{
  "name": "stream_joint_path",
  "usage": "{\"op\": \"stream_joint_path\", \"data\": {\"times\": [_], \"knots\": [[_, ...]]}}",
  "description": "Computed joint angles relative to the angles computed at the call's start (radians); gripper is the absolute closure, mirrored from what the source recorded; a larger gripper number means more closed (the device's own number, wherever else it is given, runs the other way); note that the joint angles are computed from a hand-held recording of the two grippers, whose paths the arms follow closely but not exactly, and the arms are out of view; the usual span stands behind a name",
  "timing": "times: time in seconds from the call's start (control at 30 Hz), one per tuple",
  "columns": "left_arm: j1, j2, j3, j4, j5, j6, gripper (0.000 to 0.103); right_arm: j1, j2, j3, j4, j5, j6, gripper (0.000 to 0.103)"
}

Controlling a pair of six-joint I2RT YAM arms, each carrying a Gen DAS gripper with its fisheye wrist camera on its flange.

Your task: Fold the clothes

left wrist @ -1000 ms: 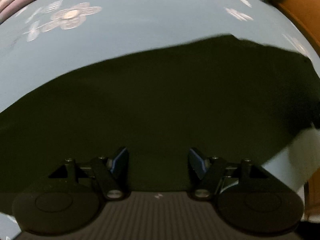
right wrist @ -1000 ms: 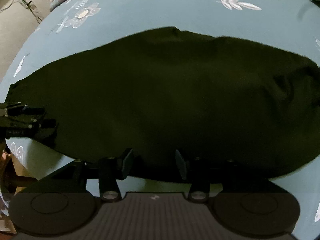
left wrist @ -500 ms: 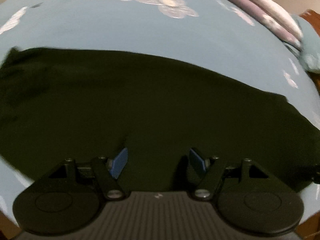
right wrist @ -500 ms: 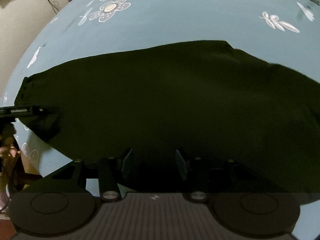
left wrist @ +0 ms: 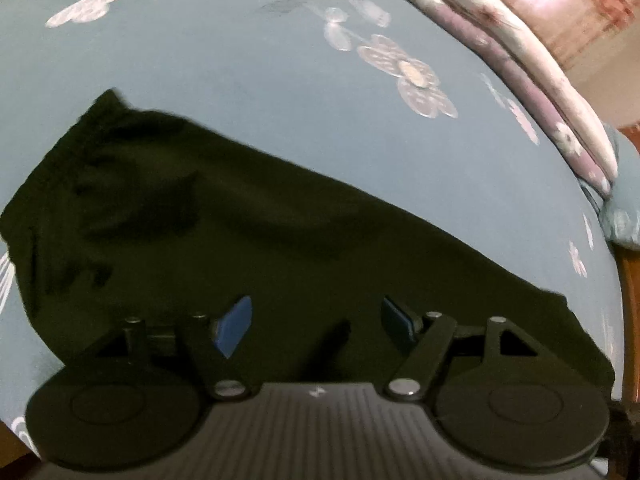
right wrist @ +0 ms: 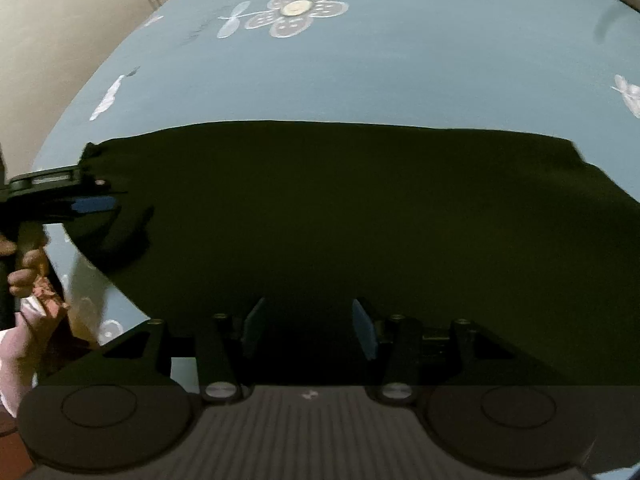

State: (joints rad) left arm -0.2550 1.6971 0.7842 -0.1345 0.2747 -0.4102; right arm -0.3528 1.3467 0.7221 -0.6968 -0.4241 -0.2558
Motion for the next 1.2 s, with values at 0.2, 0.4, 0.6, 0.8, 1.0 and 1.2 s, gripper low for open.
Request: {"op": "stream_joint_path", "data": {"times": [0.2,0.4,0.6,0.8,1.0,1.2], "knots": [[0.093,-0.051,-0.068,-0.006,-0.046,0.071,0.032,0.114,0.026,0.015,0.039,0.041,0.075,0.049],[0.168,-0.113,-0.052,-0.033,0.003,0.107,0.032,0.145,0.031,0.047,0.016,0.06,0.085,0.049],[0.163,-0.055,-0.002,-0.03,-0.105,0.139,0.03,0.17,0.035,0.058,0.01,0.056,0.084,0.049],[0.063,-0.032,0.053,-0.099,-0.303,0.154,0.037,0.126,0.004,0.041,-0.001,0.026,0.063,0.049],[-0.055,-0.129,0.05,-0.136,-0.266,0.118,0.032,0.002,-0.043,0.018,-0.025,-0.007,0.026,0.049],[-0.183,-0.077,0.041,-0.115,-0.374,0.123,0.032,-0.241,-0.077,0.004,-0.029,0.037,-0.136,0.049]]}}
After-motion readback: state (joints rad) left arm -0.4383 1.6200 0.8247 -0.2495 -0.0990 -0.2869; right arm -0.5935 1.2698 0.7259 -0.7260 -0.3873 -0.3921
